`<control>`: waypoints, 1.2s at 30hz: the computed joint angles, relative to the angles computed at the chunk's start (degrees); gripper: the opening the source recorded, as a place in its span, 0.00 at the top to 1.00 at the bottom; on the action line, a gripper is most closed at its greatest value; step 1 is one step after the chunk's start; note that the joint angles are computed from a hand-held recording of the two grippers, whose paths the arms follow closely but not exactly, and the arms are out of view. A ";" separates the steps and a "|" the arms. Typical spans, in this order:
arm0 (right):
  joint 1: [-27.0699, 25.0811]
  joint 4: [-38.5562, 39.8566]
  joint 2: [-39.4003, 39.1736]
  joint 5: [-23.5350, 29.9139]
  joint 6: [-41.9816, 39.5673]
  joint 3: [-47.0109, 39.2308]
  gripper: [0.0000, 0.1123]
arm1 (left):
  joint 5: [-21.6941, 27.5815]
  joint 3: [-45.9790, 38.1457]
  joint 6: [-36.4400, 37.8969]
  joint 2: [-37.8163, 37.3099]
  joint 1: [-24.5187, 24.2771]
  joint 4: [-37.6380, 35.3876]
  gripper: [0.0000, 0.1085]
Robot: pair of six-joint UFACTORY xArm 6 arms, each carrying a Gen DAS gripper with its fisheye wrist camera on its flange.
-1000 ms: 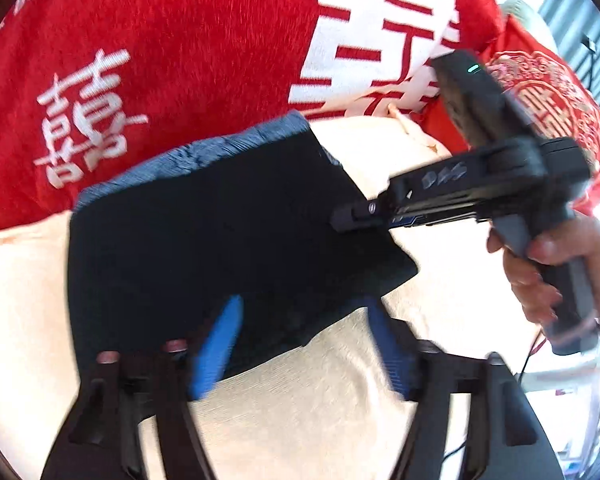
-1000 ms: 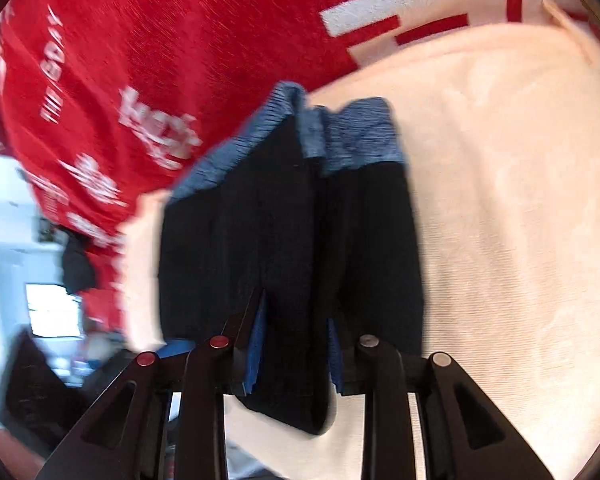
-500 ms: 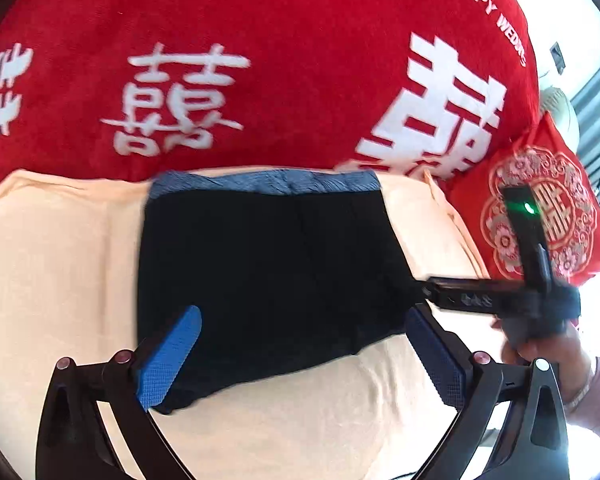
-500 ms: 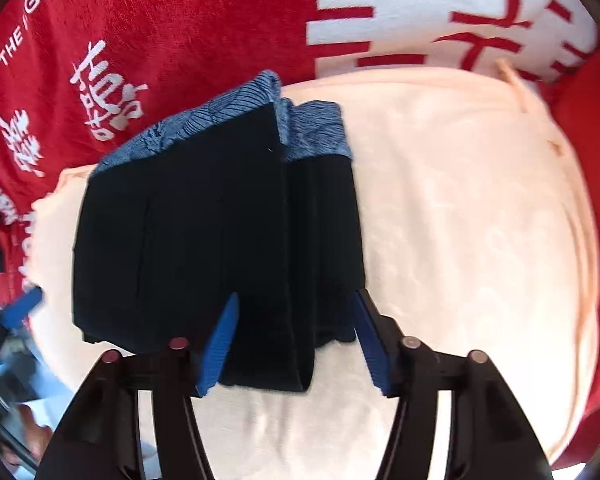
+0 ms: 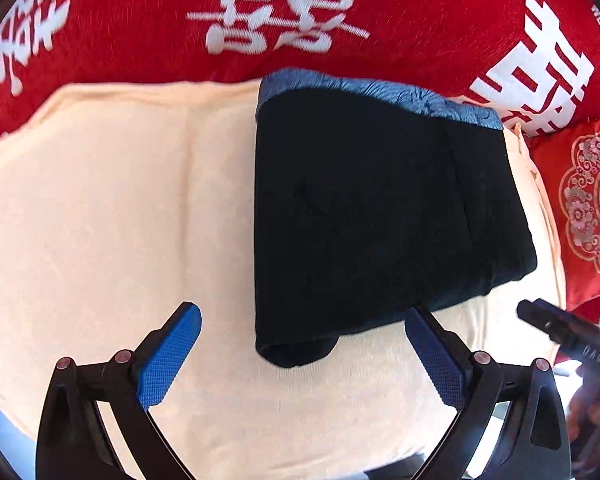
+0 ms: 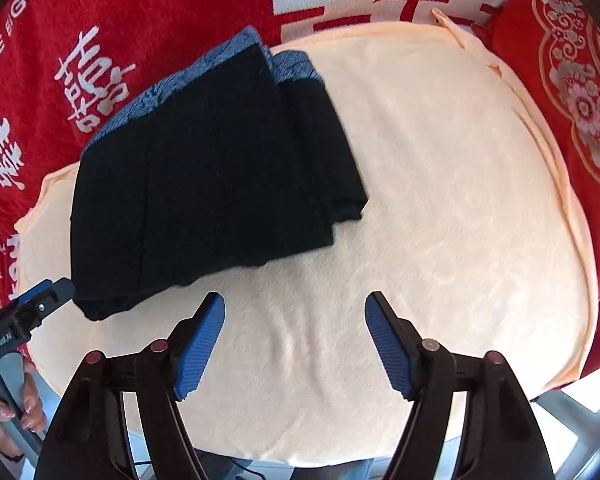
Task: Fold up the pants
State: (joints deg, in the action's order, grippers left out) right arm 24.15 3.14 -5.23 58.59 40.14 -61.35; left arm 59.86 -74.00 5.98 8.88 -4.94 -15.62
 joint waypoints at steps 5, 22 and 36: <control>3.00 0.25 -0.11 0.01 3.81 0.24 0.32 | 1.46 -0.33 2.77 -0.31 1.56 -0.05 0.06; 0.55 -2.71 1.00 -0.64 1.74 -2.79 0.32 | 0.25 -8.24 -1.57 6.79 2.84 0.95 0.06; -6.56 4.30 16.07 -1.49 -16.80 -16.40 0.74 | -3.74 -19.37 -12.56 19.50 0.43 10.39 0.06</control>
State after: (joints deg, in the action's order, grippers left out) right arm 17.59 7.44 10.83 57.09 23.34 -77.75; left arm 56.12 -93.37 -6.58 28.38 -4.51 -5.23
